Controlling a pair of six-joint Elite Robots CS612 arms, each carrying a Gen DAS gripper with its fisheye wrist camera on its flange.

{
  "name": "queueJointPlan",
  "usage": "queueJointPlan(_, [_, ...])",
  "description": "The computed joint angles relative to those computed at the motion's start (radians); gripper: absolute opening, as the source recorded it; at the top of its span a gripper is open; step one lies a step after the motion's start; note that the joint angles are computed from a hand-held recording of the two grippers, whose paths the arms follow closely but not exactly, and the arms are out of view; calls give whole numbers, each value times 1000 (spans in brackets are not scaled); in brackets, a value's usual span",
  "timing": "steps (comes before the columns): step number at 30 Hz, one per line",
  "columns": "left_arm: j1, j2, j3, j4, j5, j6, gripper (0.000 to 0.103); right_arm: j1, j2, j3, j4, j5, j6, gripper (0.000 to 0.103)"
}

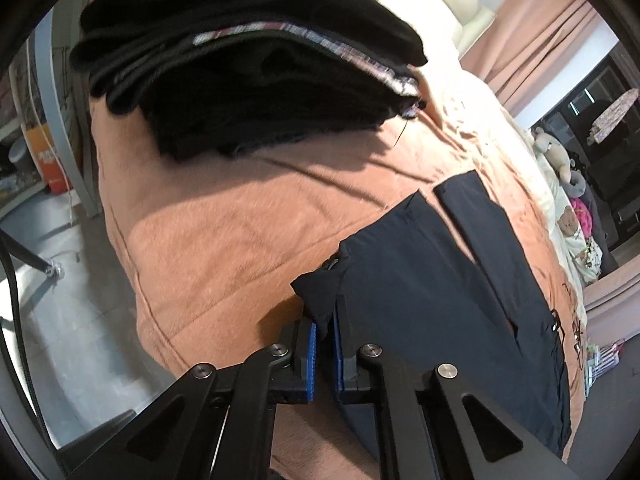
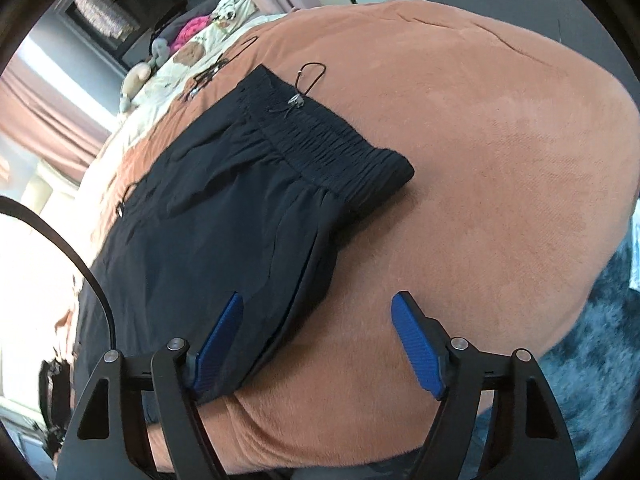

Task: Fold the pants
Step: 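Grasp a pant leg edge with the left tool while the right tool grasps the waistband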

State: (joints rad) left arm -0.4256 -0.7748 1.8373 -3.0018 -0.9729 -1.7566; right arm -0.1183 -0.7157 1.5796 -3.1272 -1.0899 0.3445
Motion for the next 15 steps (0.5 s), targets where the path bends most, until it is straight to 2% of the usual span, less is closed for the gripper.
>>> queueJointPlan(5, [4, -12, -11, 28, 20, 13, 6, -4, 26, -25, -25, 36, 41, 75])
queueJointPlan(7, [7, -15, -17, 38, 22, 19, 6, -9, 40, -39, -34, 52, 66, 70])
queueJointPlan(9, [11, -15, -25, 44, 24, 28, 6, -16, 48, -50, -31, 65, 81, 56])
queueJointPlan(11, [12, -18, -30, 49, 29, 33, 6, -24, 52, -55, -21, 89, 94, 20])
queueJointPlan(14, [17, -22, -38, 54, 36, 45, 6, -31, 52, -49, -55, 105, 98, 7])
queueJointPlan(15, [17, -23, -42, 58, 40, 50, 6, -33, 48, -42, -70, 100, 98, 6])
